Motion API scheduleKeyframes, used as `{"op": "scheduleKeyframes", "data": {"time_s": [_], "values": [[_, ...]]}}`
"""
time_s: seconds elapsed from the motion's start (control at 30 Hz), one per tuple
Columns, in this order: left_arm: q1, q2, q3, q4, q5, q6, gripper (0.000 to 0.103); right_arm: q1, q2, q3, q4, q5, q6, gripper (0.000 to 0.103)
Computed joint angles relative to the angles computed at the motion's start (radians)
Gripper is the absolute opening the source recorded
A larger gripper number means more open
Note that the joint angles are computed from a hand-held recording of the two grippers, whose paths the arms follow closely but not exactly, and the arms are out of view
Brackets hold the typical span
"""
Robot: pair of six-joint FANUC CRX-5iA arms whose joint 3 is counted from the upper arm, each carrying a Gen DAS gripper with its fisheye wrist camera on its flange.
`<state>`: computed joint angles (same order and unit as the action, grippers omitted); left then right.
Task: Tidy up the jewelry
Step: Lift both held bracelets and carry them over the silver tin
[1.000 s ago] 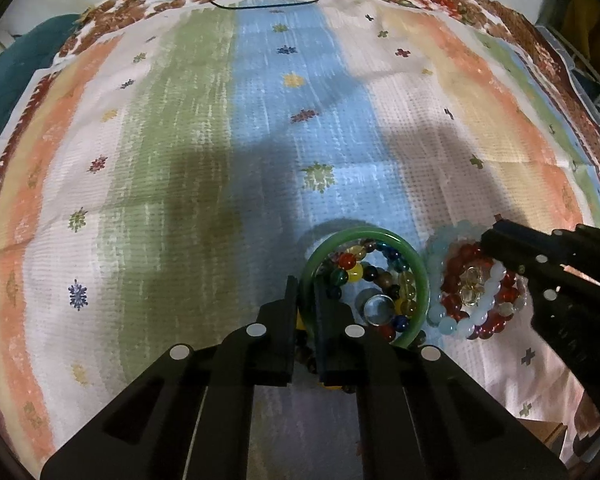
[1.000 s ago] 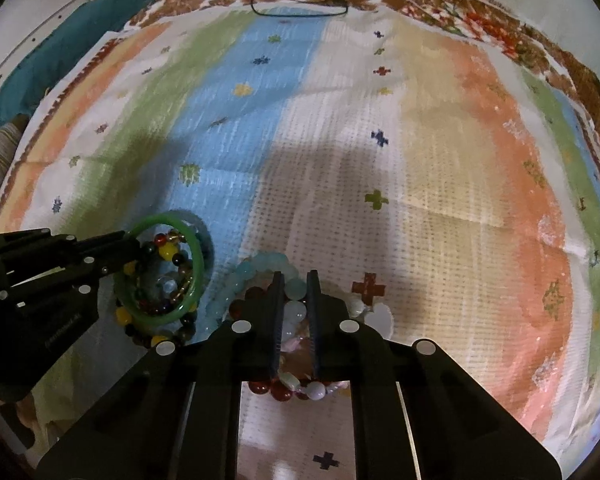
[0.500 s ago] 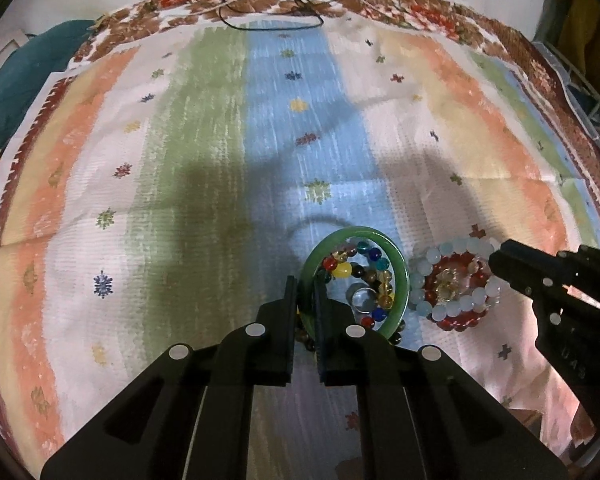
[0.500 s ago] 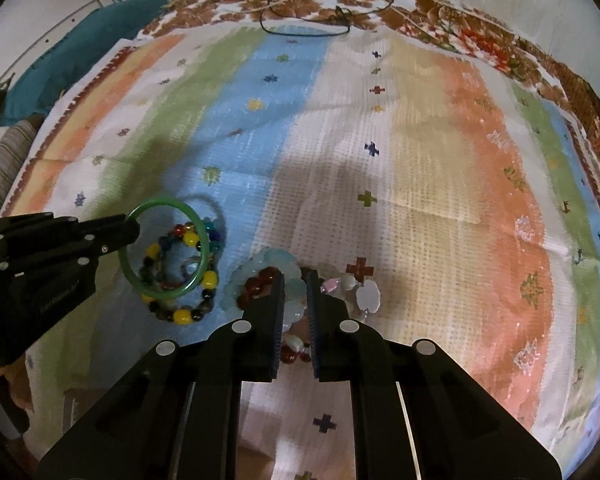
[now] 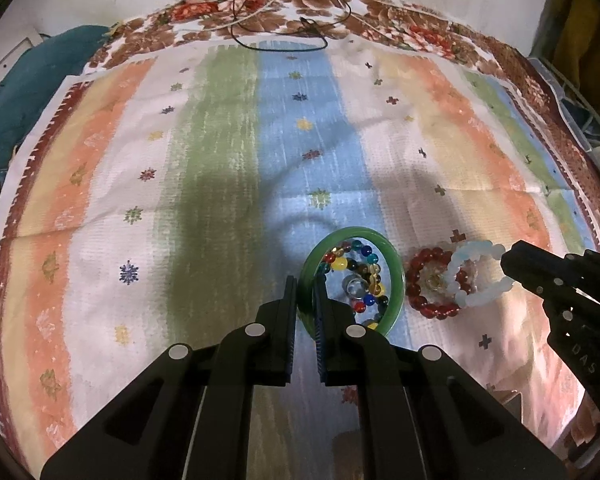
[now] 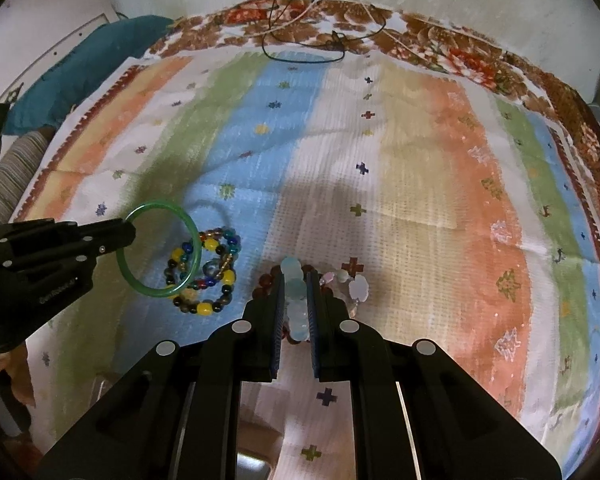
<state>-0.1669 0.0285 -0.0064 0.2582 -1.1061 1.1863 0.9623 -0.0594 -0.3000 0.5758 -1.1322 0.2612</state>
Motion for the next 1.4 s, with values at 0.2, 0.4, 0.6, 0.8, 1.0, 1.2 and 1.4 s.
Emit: {"op": "scheduleKeyframes", "data": {"time_s": [0.2,0.4,0.6,0.8,1.0,1.2,1.4], "values": [[0.009,-0.037,-0.024,0.021,0.004,-0.018,0.008,0.032,-0.029,-0.019,0.021,-0.021,-0.035,0.012],[0.007,-0.080,-0.055,0.033,0.002,-0.058,0.008,0.063,-0.055,-0.037,0.040,-0.045,-0.066,0.012],[0.014,-0.126,-0.088,0.058,0.000,-0.076,0.008,0.101,-0.092,-0.059,0.064,-0.059,-0.119,0.012],[0.023,-0.176,-0.124,0.091,-0.006,-0.100,0.008,0.156,-0.116,-0.071,0.101,-0.097,-0.158,0.012],[0.031,-0.222,-0.156,0.111,-0.012,-0.120,0.008,0.204,-0.136,-0.083,0.132,-0.115,-0.199,0.012],[0.048,-0.269,-0.190,0.143,-0.024,-0.145,0.009,0.255,-0.158,-0.098,0.154,-0.132,-0.243,0.012],[0.066,-0.315,-0.225,0.168,-0.039,-0.165,0.009,0.312,-0.179,-0.115,0.178,-0.158,-0.294,0.012]]}}
